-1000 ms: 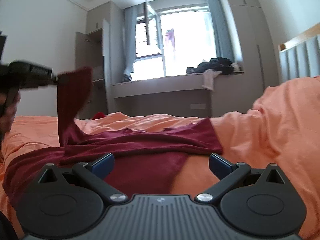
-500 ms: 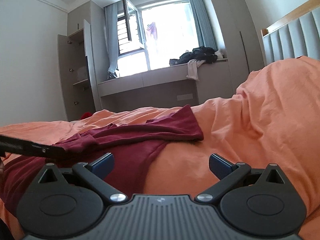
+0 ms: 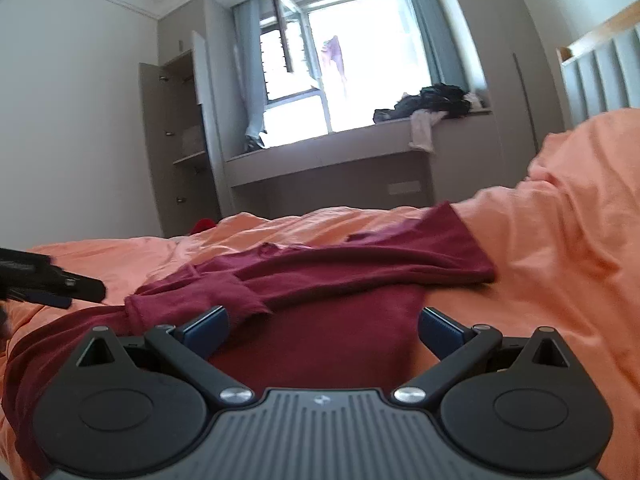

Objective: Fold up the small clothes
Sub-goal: 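Withdraw the left gripper from the folded sweater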

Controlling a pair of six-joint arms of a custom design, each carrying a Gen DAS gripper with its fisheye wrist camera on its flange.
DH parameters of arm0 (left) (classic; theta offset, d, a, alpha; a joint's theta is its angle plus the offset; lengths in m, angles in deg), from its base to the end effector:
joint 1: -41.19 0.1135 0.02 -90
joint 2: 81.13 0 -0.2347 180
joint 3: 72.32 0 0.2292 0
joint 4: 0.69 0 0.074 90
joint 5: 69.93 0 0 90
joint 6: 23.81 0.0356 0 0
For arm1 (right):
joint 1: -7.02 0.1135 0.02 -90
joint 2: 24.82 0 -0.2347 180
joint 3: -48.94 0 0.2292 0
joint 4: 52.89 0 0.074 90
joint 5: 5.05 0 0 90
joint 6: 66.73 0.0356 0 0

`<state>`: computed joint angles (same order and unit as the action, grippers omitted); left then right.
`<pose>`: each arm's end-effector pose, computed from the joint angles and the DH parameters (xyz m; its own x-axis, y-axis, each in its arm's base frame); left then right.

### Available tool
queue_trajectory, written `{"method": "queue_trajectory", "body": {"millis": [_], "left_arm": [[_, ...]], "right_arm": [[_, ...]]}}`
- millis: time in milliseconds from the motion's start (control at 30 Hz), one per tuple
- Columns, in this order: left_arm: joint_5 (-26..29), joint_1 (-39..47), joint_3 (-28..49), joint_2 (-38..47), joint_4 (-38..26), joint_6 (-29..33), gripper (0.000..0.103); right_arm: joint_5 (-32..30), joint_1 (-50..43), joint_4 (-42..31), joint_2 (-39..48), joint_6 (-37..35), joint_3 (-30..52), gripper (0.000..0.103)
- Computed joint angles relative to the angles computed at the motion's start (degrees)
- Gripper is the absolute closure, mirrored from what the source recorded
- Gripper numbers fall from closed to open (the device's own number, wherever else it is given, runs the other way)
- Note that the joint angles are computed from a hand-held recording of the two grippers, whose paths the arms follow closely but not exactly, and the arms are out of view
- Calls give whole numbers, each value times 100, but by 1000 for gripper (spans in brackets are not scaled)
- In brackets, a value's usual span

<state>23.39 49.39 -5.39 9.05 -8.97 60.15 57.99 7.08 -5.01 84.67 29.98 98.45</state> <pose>0.3217 0.0443 0.2004 -0.5049 -0.1789 -0.8444 -0.1475 0.9818 -0.1198 0.3163 0.0165 0.1141 -0.2601 0.1039 -0.9600 -0.4167 0.8848 0.2086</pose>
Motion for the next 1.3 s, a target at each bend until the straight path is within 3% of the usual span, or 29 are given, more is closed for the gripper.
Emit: {"method": "queue_trajectory", "body": {"millis": [133,300,467,600,667,733,800,833,933,1067,1167,1233,1300], "left_arm": [[-110,614,1330,1067,-459,200,1],[-603,1025,3637,2781,-1311,225,2],[-84,1260,5239,3823,-2122,9,11],[443,1365,6056,4329,-2777,-47,32],[691,1416,6334,4520,-3041,-46,51],[979,1481,6579,4681,-3273,-85,80],[1069,1507,6475,4621,-3200,-168,95],[1003,1494,6275,4505,-3011,-219,97],[434,1363,5883,4277,-2621,-297,98],[2,1196,6720,4747,-3428,-246,96],[-74,1190,6559,4627,-3369,-239,79],[52,1228,6171,4344,-3197,-240,52],[198,1259,5334,3827,-2636,-175,36]], "right_arm": [[343,412,184,251,-68,216,0],[359,549,69,700,214,627,0],[654,699,1122,1245,-67,471,0],[591,671,1597,1546,27,471,0],[565,653,1671,1610,75,504,0],[579,650,1746,1660,59,505,0],[572,642,1745,1662,49,508,0],[563,636,1733,1663,51,520,0],[582,640,1706,1654,26,528,0],[654,671,1696,1629,-34,490,0],[601,634,1544,1524,-78,476,0],[419,541,1404,1386,-69,443,0],[164,377,1355,1284,158,426,0]]}}
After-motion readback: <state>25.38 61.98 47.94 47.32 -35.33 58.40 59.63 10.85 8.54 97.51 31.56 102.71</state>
